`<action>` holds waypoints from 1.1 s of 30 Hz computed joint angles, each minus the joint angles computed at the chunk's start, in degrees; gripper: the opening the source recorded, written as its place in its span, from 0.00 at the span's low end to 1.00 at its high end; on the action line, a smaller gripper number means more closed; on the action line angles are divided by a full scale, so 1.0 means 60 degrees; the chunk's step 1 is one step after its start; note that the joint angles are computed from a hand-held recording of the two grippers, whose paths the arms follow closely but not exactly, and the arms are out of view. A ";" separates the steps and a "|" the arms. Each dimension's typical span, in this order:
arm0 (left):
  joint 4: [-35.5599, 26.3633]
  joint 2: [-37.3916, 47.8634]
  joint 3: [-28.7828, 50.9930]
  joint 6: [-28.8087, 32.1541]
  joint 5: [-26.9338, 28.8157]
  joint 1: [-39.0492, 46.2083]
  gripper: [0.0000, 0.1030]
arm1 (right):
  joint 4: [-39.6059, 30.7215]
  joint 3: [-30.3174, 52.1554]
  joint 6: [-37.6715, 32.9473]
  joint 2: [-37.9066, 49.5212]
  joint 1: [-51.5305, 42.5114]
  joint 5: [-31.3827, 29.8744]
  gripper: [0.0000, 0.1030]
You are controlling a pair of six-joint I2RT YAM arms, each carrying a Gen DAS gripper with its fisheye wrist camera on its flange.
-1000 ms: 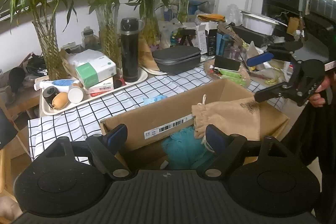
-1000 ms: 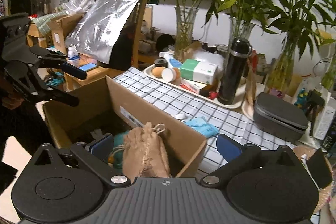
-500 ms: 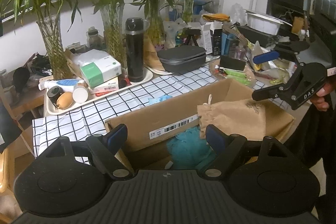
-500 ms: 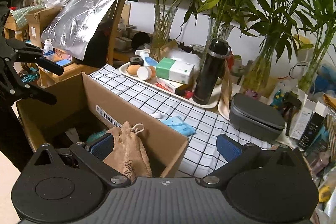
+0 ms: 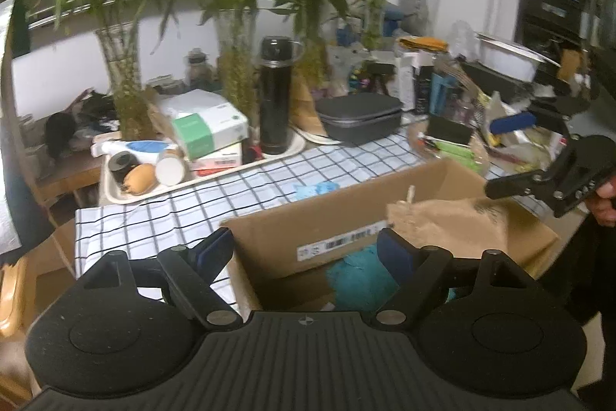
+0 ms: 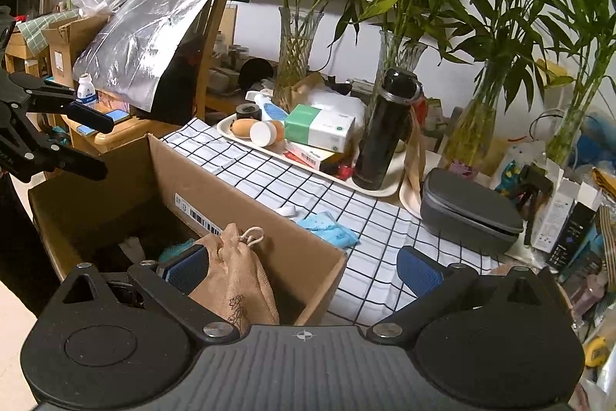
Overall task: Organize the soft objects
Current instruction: 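Move both grippers back to the cloth toward the blue wet-wipe pack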
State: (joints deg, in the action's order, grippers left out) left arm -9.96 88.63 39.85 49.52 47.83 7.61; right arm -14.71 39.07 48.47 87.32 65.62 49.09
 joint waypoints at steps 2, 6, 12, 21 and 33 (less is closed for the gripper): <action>0.0093 -0.0035 -0.0028 -0.0142 -0.0012 0.0008 0.80 | 0.0060 -0.0032 -0.0011 -0.0022 -0.0031 -0.0029 1.00; 0.0020 -0.0040 -0.0018 -0.0064 0.0027 0.0021 0.80 | 0.0071 -0.0001 -0.0041 0.0062 -0.0117 -0.0067 1.00; 0.0130 0.0003 -0.0027 -0.0171 0.0017 -0.0012 0.80 | 0.0268 -0.0083 -0.0324 0.0048 -0.0231 0.0103 1.00; 0.0233 0.0662 0.0553 -0.0446 -0.0133 -0.0276 0.80 | 0.1465 -0.0598 -0.1014 -0.0346 -0.1042 -0.0305 1.00; -0.0432 0.1993 0.2070 -0.0910 -0.0773 -0.0989 0.80 | 0.2682 -0.0708 -0.1818 0.0108 -0.2535 -0.2054 1.00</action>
State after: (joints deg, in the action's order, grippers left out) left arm -12.55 100.59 52.27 44.05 43.20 1.68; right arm 1.38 34.82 37.56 87.97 50.42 36.77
